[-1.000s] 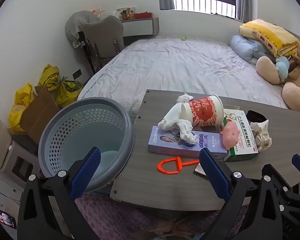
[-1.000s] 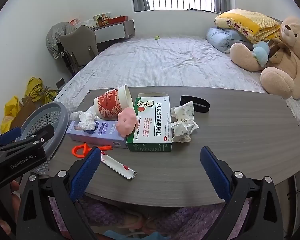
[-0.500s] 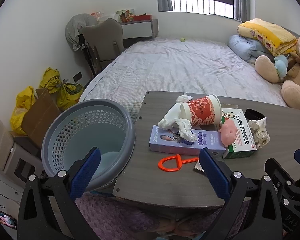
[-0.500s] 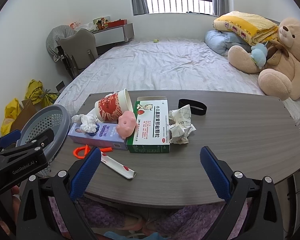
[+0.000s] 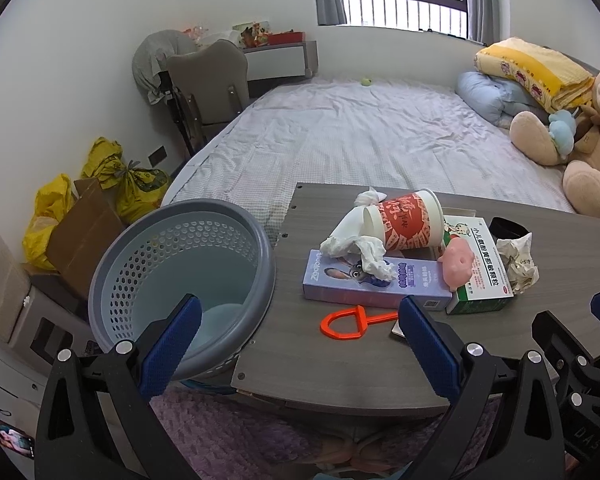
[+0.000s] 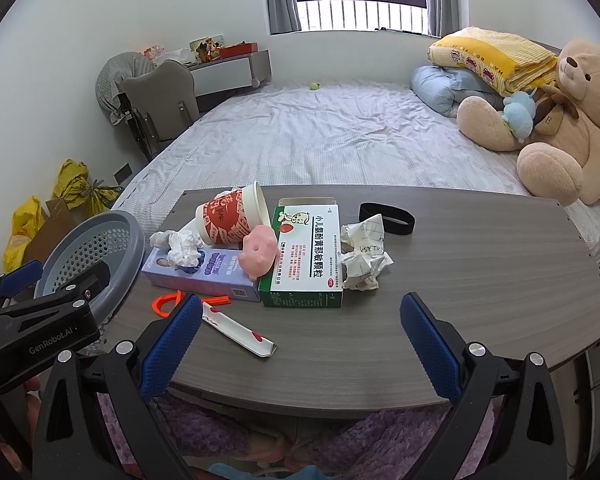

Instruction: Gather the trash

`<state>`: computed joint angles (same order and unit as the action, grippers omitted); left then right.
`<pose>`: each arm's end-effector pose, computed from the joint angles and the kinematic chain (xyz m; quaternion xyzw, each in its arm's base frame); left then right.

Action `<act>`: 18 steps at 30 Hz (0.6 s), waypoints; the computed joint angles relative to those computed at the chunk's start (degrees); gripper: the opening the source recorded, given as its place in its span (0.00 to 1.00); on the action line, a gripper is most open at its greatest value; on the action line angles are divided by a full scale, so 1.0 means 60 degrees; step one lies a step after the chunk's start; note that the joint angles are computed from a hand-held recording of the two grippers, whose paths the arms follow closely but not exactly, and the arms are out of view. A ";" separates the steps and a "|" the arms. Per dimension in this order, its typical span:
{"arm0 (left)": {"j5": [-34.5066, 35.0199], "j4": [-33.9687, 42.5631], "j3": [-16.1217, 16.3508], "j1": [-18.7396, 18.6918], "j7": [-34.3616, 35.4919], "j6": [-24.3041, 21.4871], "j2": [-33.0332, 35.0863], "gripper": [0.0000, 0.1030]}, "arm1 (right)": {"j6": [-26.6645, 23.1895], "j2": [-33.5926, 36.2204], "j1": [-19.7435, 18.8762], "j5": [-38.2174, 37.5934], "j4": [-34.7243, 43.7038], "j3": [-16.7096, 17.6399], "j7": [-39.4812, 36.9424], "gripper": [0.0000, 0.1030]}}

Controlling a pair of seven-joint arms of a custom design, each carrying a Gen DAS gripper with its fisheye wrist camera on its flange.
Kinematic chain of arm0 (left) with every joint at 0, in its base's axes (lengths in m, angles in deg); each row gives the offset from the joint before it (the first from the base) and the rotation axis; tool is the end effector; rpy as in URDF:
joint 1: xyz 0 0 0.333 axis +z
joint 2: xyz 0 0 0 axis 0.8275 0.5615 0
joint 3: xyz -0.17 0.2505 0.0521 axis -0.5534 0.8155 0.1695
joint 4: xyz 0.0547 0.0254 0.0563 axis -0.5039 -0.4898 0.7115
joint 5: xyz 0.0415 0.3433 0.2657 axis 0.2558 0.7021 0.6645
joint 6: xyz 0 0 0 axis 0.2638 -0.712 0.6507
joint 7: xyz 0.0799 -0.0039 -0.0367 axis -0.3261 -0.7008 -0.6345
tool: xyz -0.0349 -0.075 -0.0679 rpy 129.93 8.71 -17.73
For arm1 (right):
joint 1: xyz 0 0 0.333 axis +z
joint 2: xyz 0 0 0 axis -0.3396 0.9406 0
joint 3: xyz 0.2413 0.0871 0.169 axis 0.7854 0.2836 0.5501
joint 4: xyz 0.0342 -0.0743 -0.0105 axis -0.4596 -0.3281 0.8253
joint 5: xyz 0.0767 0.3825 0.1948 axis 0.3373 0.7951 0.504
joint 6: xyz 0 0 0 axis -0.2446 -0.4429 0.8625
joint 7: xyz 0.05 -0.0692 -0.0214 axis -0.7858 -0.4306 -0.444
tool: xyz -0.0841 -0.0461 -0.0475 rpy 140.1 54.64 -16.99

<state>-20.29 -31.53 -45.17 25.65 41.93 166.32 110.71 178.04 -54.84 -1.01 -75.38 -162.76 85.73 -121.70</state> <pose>0.6652 -0.4001 0.3965 -0.4938 0.7792 -0.2945 0.2494 0.5544 0.2476 0.3864 -0.4632 0.7954 -0.3081 0.2404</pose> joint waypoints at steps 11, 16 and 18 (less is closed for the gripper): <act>0.0010 -0.0139 0.0071 -0.0005 -0.0065 0.0118 -0.0100 0.94 | -0.0038 0.0003 0.0023 -0.0048 0.0024 0.0014 0.0029 0.92; 0.0000 -0.0166 0.0040 0.0028 -0.0027 0.0119 -0.0123 0.94 | -0.0034 -0.0005 0.0028 -0.0063 0.0016 0.0013 0.0054 0.92; 0.0003 -0.0168 0.0039 0.0029 -0.0033 0.0127 -0.0120 0.94 | -0.0040 -0.0006 0.0028 -0.0069 0.0013 0.0013 0.0053 0.92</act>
